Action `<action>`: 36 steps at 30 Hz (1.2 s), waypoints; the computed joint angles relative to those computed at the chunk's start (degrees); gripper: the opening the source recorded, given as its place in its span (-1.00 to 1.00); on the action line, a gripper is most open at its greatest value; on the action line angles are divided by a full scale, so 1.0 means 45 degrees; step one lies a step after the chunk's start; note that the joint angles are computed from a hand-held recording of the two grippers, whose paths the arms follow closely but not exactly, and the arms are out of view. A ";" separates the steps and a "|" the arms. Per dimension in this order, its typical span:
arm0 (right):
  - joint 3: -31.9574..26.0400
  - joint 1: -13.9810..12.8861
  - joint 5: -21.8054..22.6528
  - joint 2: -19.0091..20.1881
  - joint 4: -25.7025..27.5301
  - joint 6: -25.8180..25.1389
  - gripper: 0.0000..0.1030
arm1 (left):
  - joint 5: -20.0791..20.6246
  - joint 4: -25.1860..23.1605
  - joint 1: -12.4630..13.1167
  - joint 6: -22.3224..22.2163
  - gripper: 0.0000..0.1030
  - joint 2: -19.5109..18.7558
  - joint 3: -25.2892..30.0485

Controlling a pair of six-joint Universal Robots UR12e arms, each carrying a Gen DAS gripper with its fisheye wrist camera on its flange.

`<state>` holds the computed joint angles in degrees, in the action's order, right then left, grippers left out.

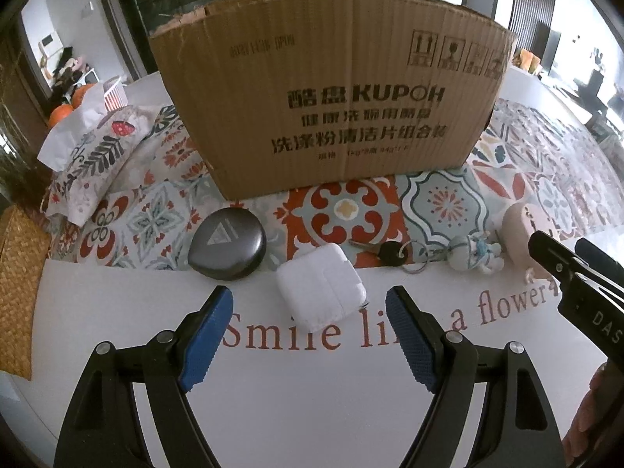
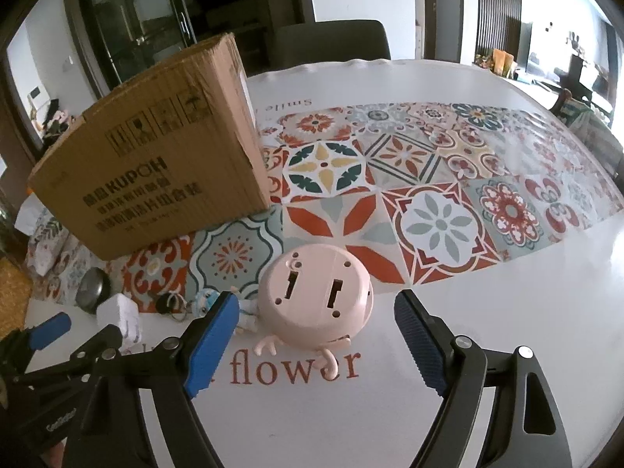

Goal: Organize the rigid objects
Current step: 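Grasp the white plug charger with the left tool while the right tool grasps the pink round figure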

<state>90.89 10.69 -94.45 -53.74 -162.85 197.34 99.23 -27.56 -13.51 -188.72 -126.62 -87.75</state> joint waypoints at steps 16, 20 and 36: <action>-0.0417 -0.0095 0.0350 0.0432 0.0305 0.0098 0.61 | -0.0421 -0.0044 0.0105 -0.1014 0.53 -0.0395 0.0285; -0.0551 -0.0127 0.0455 0.0570 0.0327 0.0279 0.61 | -0.0529 -0.0167 0.0150 -0.1235 0.41 -0.0519 0.0421; -0.0565 -0.0185 0.0700 0.0788 -0.0109 0.0476 0.46 | -0.0668 0.0225 0.0224 -0.0984 0.04 -0.0765 0.0452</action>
<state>88.34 9.85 -91.31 -50.19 -163.35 199.48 96.22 -26.54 -12.50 -193.14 -130.06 -85.72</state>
